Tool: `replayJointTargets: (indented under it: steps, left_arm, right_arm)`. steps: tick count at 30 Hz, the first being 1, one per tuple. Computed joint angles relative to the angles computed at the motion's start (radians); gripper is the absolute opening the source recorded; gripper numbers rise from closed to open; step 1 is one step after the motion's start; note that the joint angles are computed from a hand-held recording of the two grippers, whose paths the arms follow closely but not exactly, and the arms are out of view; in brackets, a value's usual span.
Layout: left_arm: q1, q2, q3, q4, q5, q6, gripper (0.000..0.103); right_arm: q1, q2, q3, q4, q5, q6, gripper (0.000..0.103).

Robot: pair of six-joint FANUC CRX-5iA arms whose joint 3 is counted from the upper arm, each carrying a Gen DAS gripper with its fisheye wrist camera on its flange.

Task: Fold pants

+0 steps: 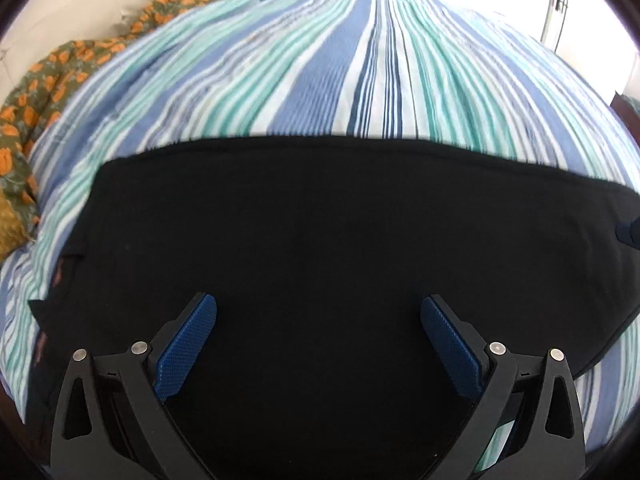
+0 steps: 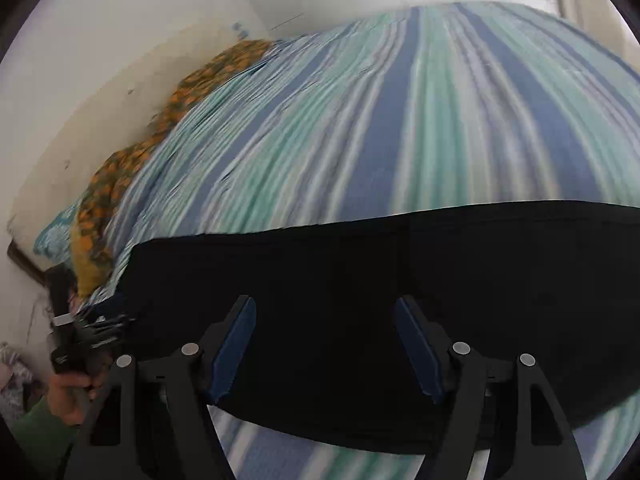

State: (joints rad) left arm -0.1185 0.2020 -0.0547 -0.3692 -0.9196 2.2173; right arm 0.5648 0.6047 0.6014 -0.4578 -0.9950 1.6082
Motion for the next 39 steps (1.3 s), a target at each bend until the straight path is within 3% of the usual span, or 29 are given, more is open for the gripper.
replayJointTargets:
  steps: [3,6,10,12,14,16,18,21,24,27,31,33,39]
  left_arm:
    - [0.009,-0.029,-0.081,-0.002,0.105,0.002,0.102]
    - [0.019,-0.051,-0.12,0.008,0.158,0.003,0.102]
    - [-0.008,-0.046,-0.111,-0.044,0.147,0.052,0.102]
    - [-0.003,-0.042,-0.093,-0.033,0.124,0.037,0.102]
    - [-0.033,-0.048,-0.041,-0.082,0.033,0.078,0.102]
    - [-0.076,-0.114,-0.054,-0.122,0.018,0.111,0.102]
    - [-0.1,-0.209,-0.117,-0.073,0.054,0.1,0.102]
    - [-0.13,-0.326,-0.249,0.126,0.14,-0.017,0.102]
    - [-0.193,-0.357,-0.337,0.273,0.166,-0.134,0.102]
    - [-0.314,-0.314,-0.31,0.192,0.074,-0.067,0.102]
    - [-0.328,-0.367,-0.34,0.128,0.009,-0.011,0.102]
    - [-0.327,-0.404,-0.35,0.072,-0.046,0.037,0.102]
    - [-0.188,-0.587,-0.454,0.093,-0.067,0.051,0.102]
  right_arm:
    - [0.047,0.159,0.207,-0.039,-0.158,-0.039,0.072]
    - [0.051,0.173,0.186,0.035,-0.14,-0.097,0.068]
    - [-0.028,0.048,-0.011,0.167,0.004,-0.228,0.069]
    - [-0.051,-0.023,-0.136,0.356,0.041,-0.365,0.069]
    - [-0.06,-0.115,-0.286,0.546,0.074,-0.496,0.07]
    - [-0.071,-0.248,-0.443,0.615,0.135,-0.54,0.07]
    - [-0.056,-0.395,-0.589,0.644,0.182,-0.544,0.075]
    - [0.003,-0.603,-0.76,0.581,0.204,-0.523,0.083]
    - [0.076,-0.741,-0.855,0.4,0.18,-0.48,0.084]
    - [0.096,-0.822,-0.943,0.248,0.144,-0.461,0.084]
    - [0.116,-0.882,-1.043,0.267,0.123,-0.62,0.083]
    - [0.128,-0.927,-1.078,0.345,0.11,-0.702,0.083]
    - [0.14,-0.928,-1.066,0.507,0.007,-0.875,0.084]
